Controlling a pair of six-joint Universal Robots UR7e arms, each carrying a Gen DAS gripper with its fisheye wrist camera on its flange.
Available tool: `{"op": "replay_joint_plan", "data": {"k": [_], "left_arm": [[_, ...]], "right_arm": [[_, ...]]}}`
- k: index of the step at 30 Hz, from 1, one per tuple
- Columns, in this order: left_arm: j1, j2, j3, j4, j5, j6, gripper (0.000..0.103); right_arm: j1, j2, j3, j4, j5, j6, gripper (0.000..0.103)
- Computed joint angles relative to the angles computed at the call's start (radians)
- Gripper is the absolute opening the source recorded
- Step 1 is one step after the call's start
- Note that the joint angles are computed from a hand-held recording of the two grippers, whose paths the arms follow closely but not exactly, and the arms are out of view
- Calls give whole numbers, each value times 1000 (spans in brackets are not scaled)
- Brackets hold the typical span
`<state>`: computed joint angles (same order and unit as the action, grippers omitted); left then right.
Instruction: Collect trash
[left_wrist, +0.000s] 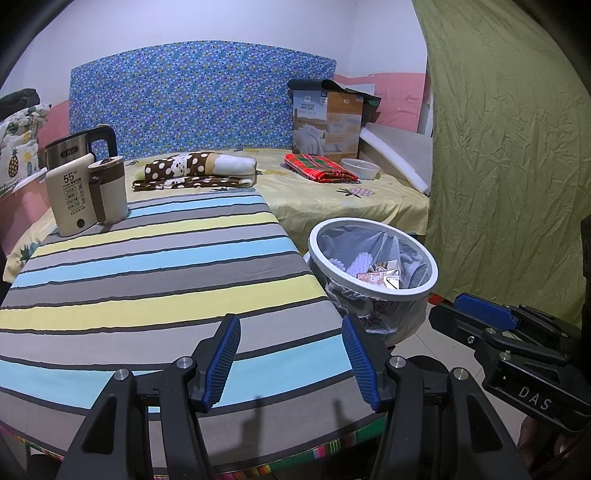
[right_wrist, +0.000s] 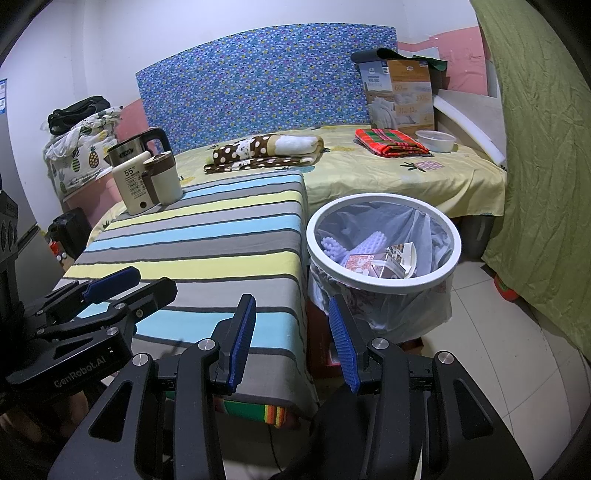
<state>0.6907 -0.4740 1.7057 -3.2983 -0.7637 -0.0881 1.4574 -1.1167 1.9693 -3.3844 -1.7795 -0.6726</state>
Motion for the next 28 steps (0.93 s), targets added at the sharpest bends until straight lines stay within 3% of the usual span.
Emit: {"op": "replay_joint_plan", "data": {"k": [28], "left_arm": [[1,-1,6,10,-5,-19,57]], "right_arm": [[8,7,2,-5,-11,-2,43]]}}
